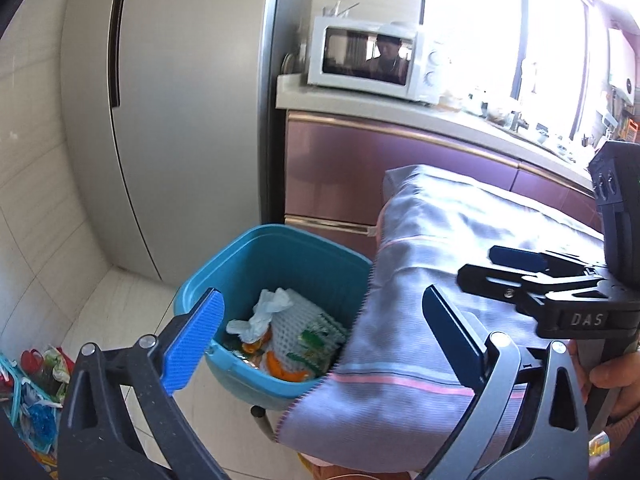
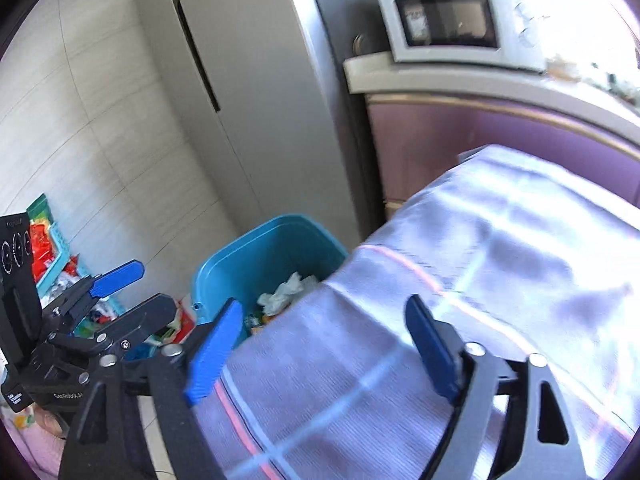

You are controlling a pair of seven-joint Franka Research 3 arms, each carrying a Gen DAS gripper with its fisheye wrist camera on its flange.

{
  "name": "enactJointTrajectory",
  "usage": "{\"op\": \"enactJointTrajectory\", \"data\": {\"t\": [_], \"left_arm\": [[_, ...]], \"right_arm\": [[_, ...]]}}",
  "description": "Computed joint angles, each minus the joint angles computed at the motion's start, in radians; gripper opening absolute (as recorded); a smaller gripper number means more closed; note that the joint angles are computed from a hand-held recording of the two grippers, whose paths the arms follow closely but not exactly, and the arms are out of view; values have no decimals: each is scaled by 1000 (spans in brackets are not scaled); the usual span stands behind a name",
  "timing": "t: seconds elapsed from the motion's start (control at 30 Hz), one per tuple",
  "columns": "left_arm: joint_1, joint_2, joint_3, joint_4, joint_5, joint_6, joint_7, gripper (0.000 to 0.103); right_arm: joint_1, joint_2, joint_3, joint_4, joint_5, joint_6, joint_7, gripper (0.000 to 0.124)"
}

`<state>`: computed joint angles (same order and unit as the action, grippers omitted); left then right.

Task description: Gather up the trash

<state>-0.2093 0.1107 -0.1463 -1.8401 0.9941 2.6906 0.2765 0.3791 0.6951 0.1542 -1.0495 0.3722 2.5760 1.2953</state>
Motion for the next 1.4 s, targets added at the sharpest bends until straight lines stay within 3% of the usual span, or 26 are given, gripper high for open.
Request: {"op": "enactJointTrajectory", "data": {"t": [0.23, 0.53, 0.6, 0.67, 0.8, 0.9, 1.07, 1.4], "left_arm": [[-47, 8, -21, 31, 89, -41, -85, 98], [-113, 50, -24, 115, 237, -82, -190, 98], [-129, 63, -23, 140, 278, -93, -213, 98], [-146, 77, -21, 165, 313, -106, -232, 98], [-173, 106, -16, 219, 358, -114, -243, 98], [-197, 126, -11, 253, 385, -128, -254, 98], [-231, 150, -3, 293, 434, -141, -267, 98], [-276, 196, 13, 355, 468, -135, -277, 98]], "right_arm": [[-31, -239, -7, -397, 45, 282, -55, 91], [-44, -412, -26, -699, 28, 598, -27, 96], [-27, -447, -52, -753, 31, 650, -23, 96], [46, -467, -147, -792, -16, 702, 40, 96], [171, -494, -295, -839, 2, 771, 65, 96], [284, -509, -410, -862, 106, 808, 2, 96], [391, -529, -504, -884, 292, 854, -155, 96], [393, -561, -480, -902, 536, 916, -381, 96]]}}
